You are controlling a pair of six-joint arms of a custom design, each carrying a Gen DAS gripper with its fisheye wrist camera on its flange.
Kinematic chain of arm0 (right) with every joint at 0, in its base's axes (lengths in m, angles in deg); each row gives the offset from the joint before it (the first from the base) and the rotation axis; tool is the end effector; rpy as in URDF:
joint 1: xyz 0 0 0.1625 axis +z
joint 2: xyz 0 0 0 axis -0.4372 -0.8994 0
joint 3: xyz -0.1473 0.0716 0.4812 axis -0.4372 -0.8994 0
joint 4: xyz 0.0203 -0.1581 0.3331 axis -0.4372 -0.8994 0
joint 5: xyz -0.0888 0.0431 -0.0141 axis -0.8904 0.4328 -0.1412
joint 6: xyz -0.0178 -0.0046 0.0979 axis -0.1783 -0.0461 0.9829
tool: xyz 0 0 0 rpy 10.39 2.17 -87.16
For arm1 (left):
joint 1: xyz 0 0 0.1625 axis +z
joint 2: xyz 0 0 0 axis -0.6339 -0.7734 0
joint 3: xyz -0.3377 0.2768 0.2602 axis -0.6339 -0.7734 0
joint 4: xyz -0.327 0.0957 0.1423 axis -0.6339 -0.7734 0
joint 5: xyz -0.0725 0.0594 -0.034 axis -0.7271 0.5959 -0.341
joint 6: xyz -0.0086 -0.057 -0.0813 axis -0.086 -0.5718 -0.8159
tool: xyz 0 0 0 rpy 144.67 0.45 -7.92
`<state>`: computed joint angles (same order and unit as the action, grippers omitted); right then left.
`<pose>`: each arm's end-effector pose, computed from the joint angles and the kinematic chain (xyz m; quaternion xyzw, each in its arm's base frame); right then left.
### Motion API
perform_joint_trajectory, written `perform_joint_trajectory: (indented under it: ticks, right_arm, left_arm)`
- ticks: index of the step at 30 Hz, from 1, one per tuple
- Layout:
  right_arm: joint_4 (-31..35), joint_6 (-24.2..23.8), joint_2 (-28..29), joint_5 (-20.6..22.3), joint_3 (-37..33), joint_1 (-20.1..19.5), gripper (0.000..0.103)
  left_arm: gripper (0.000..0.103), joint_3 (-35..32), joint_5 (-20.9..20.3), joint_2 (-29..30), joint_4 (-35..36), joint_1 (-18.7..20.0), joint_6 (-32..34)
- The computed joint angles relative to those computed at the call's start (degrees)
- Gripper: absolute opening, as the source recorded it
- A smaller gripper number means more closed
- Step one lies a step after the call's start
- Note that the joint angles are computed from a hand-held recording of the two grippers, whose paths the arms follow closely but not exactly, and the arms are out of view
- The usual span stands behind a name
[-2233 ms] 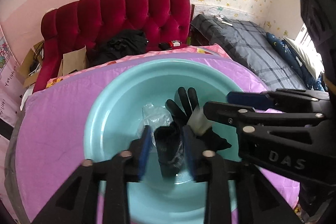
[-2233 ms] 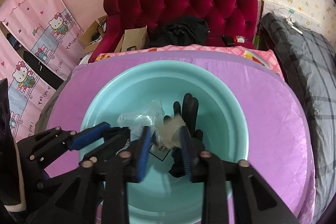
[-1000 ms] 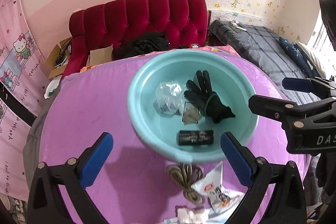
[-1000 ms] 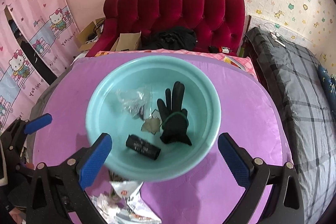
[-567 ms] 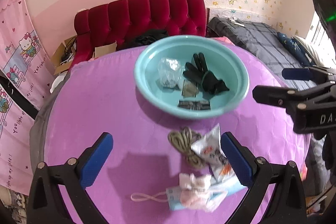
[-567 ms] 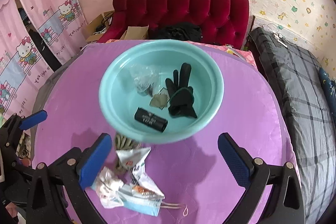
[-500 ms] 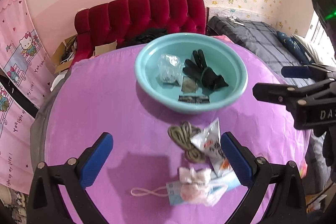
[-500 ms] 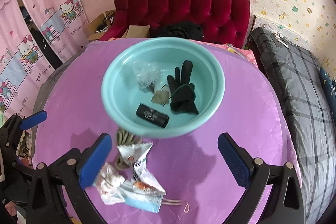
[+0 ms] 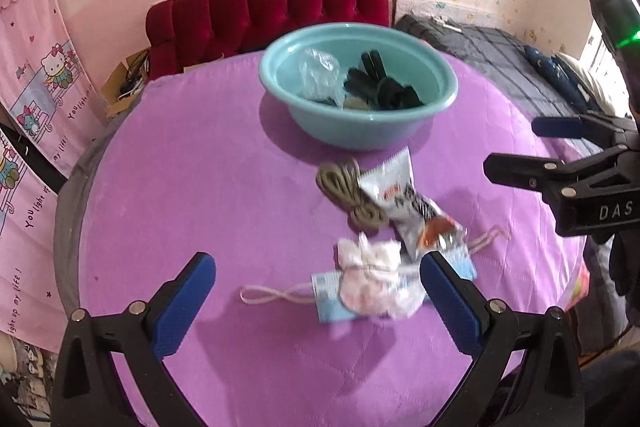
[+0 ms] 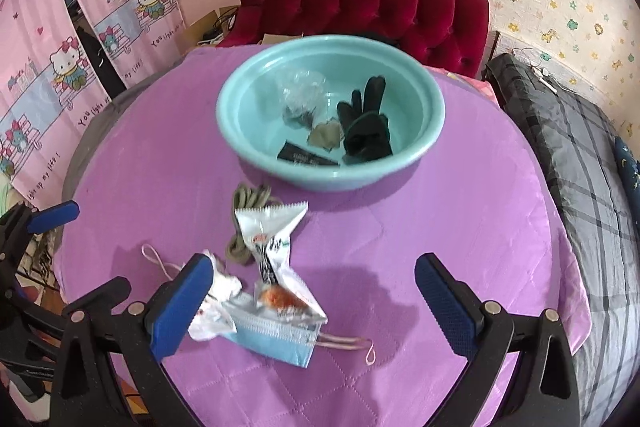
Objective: Organize soft objects
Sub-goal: 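Withdraw both grippers from the basin back over the table, then grasp the white plastic bag bundle with the left gripper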
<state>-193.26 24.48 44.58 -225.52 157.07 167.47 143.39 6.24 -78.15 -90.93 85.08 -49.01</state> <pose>0.4184 -0.2628 -0.0382 0.0555 -0.8886 0.2652 0.3702 -0.0041 -0.2792 0.3479 0.3747 0.8729 -0.1509 0.2737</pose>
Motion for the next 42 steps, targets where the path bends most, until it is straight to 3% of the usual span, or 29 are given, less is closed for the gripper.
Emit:
perform_joint_trajectory:
  ticks: [11,19,42]
  right_arm:
    - [-6.4,2.5,3.7,4.0,4.5,-1.1,0.103]
    - [-7.0,3.2,4.4,5.0,5.4,-1.7,0.103]
    - [-3.8,8.8,3.3,5.8,7.4,-3.2,0.103]
  left_arm:
    - [0.103,2.7,-1.3,-2.0,2.7,2.7,-1.2]
    - [0.103,2.9,-2.1,-0.7,1.8,3.9,-1.1]
    - [0.103,6.1,-7.4,17.7,-16.4,10.2,6.0]
